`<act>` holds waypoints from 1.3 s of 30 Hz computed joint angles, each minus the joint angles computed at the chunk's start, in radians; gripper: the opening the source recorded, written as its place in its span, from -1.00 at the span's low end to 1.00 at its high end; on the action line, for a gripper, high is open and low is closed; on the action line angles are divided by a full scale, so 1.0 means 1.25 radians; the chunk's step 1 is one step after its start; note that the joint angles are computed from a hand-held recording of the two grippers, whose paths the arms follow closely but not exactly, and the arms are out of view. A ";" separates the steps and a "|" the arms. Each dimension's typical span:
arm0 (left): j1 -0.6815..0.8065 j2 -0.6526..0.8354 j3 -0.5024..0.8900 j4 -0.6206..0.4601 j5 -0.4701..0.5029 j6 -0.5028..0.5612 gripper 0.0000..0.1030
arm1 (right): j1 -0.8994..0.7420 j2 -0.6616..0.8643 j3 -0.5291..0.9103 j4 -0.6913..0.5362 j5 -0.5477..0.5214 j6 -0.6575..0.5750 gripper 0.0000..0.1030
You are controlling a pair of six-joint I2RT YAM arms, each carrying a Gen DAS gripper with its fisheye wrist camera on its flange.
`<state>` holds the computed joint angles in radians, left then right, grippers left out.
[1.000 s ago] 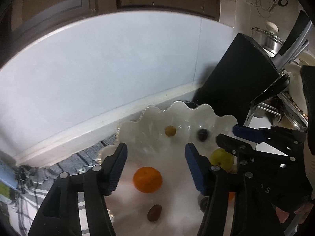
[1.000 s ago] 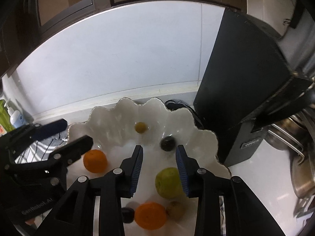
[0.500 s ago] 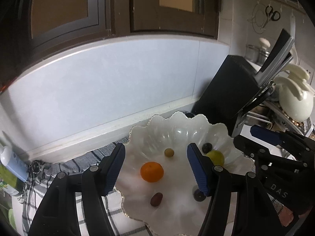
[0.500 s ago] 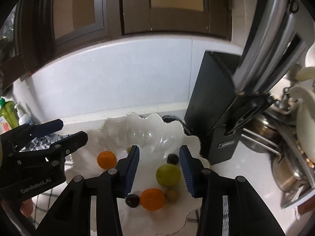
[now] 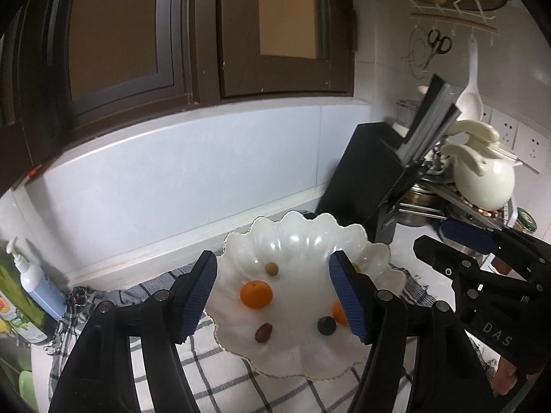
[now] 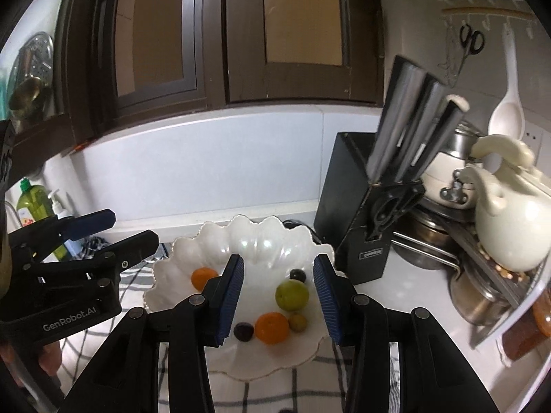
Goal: Organize fruits
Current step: 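Withdraw both tools from the bowl toward the last fruits on the cloth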
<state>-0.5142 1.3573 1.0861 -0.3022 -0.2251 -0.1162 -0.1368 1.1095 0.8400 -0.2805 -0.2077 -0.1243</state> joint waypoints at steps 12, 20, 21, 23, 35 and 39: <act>-0.099 -0.134 -0.063 -0.034 -0.079 -0.015 0.36 | -0.070 -0.176 -0.059 -0.072 -0.047 -0.011 -0.15; -0.165 -0.198 -0.110 -0.050 -0.143 -0.033 0.39 | -0.125 -0.263 -0.088 -0.131 -0.103 -0.041 -0.15; -0.174 -0.207 -0.117 -0.051 -0.153 -0.034 0.41 | -0.133 -0.272 -0.092 -0.138 -0.111 -0.049 -0.15; -0.198 -0.221 -0.129 -0.057 -0.178 -0.041 0.41 | -0.146 -0.283 -0.096 -0.151 -0.123 -0.065 -0.15; -0.303 -0.252 -0.178 -0.088 -0.258 -0.119 0.41 | -0.255 -0.344 -0.138 -0.215 -0.239 -0.172 -0.16; -0.325 -0.251 -0.194 -0.094 -0.263 -0.151 0.41 | -0.297 -0.345 -0.154 -0.232 -0.283 -0.216 -0.16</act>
